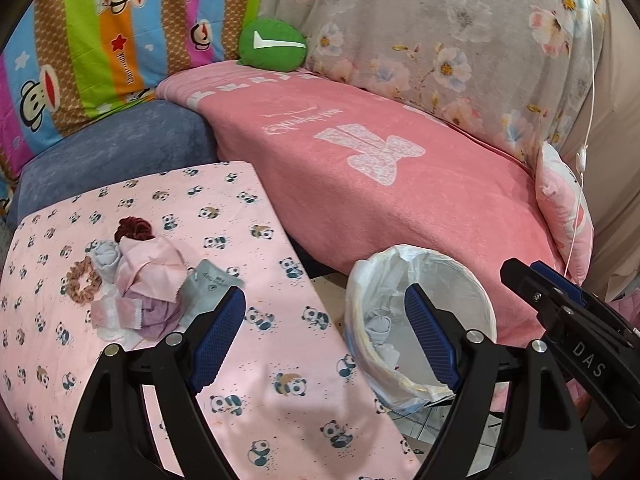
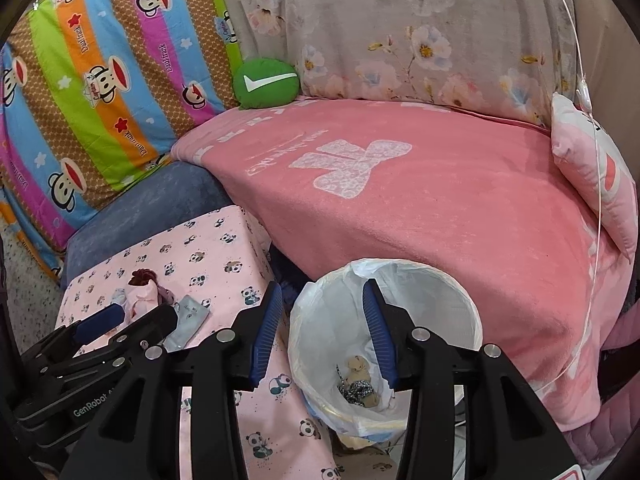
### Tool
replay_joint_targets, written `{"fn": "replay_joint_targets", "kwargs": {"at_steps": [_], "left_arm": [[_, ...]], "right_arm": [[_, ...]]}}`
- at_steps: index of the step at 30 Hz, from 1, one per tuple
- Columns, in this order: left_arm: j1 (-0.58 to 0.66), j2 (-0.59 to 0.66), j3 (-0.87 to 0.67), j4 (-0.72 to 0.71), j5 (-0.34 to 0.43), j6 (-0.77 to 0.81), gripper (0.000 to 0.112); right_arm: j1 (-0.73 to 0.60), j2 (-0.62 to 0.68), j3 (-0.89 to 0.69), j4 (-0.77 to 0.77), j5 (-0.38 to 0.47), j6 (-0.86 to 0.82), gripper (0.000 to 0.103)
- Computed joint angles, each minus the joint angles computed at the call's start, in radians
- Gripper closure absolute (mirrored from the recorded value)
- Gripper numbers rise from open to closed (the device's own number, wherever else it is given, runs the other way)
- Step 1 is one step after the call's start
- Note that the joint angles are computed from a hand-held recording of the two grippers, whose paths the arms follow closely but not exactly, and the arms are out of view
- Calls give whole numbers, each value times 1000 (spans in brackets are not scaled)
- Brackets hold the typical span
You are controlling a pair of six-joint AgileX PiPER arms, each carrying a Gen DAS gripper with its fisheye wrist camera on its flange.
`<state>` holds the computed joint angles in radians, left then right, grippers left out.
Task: Collect trash
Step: 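Move both open tools back over the remaining cloth pile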
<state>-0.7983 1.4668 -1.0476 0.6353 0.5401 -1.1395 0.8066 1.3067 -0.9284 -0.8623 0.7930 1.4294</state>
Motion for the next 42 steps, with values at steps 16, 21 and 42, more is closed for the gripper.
{"fn": "replay_joint_targets", "kwargs": {"at_steps": [16, 21, 42], "left_arm": [[184, -164, 204, -91, -79, 65, 34], [282, -206, 273, -165, -113, 149, 33], [939, -120, 427, -1062, -229, 1221, 31]], "right_arm": [[149, 195, -184, 10, 56, -18, 54], [168, 265, -242, 36, 31, -33, 51], [171, 679, -593, 240, -125, -207, 47]]}}
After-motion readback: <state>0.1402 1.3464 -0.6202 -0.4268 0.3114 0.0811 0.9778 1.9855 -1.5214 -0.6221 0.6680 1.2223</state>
